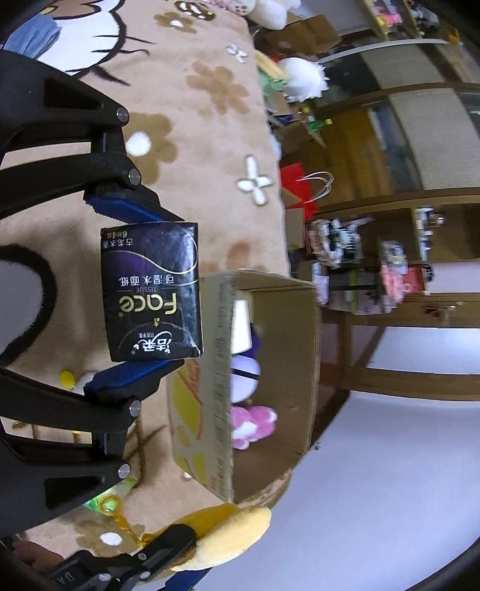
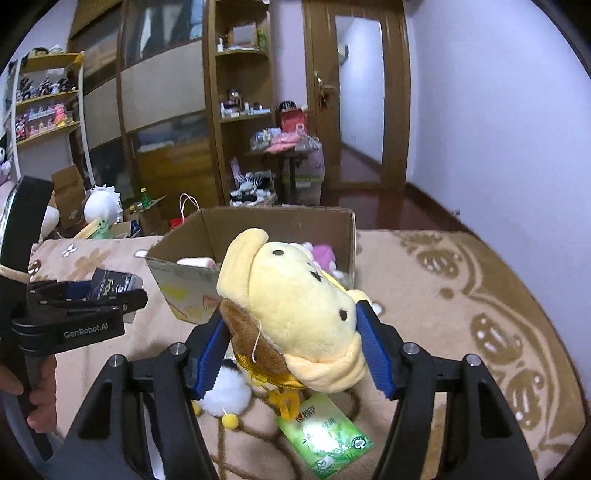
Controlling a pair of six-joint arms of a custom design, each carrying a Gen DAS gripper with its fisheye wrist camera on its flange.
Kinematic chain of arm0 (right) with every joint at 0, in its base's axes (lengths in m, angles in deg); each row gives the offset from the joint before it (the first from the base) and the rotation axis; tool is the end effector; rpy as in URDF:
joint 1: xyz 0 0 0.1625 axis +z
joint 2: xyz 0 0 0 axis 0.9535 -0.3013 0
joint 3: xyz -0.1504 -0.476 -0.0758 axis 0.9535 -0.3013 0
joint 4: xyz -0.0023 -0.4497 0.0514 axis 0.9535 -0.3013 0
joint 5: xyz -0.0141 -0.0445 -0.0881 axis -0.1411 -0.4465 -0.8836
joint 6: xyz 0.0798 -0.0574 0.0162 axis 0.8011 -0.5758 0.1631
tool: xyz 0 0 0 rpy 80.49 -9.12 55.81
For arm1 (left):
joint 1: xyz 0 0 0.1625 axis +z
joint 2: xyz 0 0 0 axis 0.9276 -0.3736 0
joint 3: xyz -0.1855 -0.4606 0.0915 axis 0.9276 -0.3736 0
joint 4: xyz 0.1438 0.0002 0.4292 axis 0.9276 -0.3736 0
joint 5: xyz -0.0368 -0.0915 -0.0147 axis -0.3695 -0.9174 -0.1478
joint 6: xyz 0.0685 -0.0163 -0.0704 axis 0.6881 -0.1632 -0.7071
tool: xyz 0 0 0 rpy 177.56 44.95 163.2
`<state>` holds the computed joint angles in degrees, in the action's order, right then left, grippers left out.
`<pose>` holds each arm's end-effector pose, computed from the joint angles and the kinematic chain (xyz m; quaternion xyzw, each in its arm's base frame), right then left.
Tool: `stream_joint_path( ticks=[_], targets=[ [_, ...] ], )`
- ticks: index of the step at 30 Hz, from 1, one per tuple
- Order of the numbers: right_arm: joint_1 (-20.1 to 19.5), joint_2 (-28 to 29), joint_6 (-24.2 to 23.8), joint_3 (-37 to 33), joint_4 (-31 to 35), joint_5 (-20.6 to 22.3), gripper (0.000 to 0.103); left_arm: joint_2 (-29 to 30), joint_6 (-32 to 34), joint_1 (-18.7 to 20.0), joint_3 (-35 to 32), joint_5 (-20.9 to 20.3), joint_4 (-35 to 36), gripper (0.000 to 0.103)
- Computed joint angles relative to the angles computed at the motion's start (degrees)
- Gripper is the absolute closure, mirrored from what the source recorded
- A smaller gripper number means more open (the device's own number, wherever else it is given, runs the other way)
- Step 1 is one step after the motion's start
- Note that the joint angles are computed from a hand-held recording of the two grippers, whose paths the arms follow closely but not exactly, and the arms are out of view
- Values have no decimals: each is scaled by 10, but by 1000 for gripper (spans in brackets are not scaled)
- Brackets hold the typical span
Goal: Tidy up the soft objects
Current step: 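Lift and carry the packet and yellow plush over the box with both tools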
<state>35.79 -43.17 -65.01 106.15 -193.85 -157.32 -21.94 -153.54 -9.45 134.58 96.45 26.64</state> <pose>0.2944 -0.6993 0.1579 0.0996 -0.7834 0.4839 0.3772 -0.2491 -0.7852 0.1989 0.2849 0.8641 -0.3001 0.2865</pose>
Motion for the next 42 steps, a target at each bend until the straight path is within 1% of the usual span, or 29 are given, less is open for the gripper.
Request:
stream_joint_path(
  ticks=[3,5,9,12,15,20,23,33,37,42],
  targets=[
    [7,12,-41,-14,-28,-11,34,-16,17,-3,19,9,-32,39],
    [10,17,-56,-21,-39,-15,34,-26,29,-5,32,14,-54,39],
    [13,24,-81,-35,-61,-20,34,-43,53,-10,54,23,-91,39],
    [13,30,-100,-49,-79,-18,34,-51,55,-12,62,31,-100,39],
    [11,36,-109,-64,-94,-13,34,-56,57,-13,66,39,-108,39],
    [10,48,-142,-95,-109,-13,34,-61,80,-15,70,42,-136,39],
    [9,53,-153,-110,-111,-11,34,-57,104,-17,65,39,-151,39],
    [2,59,-186,-140,-106,-4,34,-35,159,-17,36,66,-192,39],
    [-3,57,-188,-146,-87,2,33,-12,170,-15,3,72,-180,39],
    [-10,60,-198,-155,-71,13,33,14,167,-12,-39,79,-158,39]
  ],
)
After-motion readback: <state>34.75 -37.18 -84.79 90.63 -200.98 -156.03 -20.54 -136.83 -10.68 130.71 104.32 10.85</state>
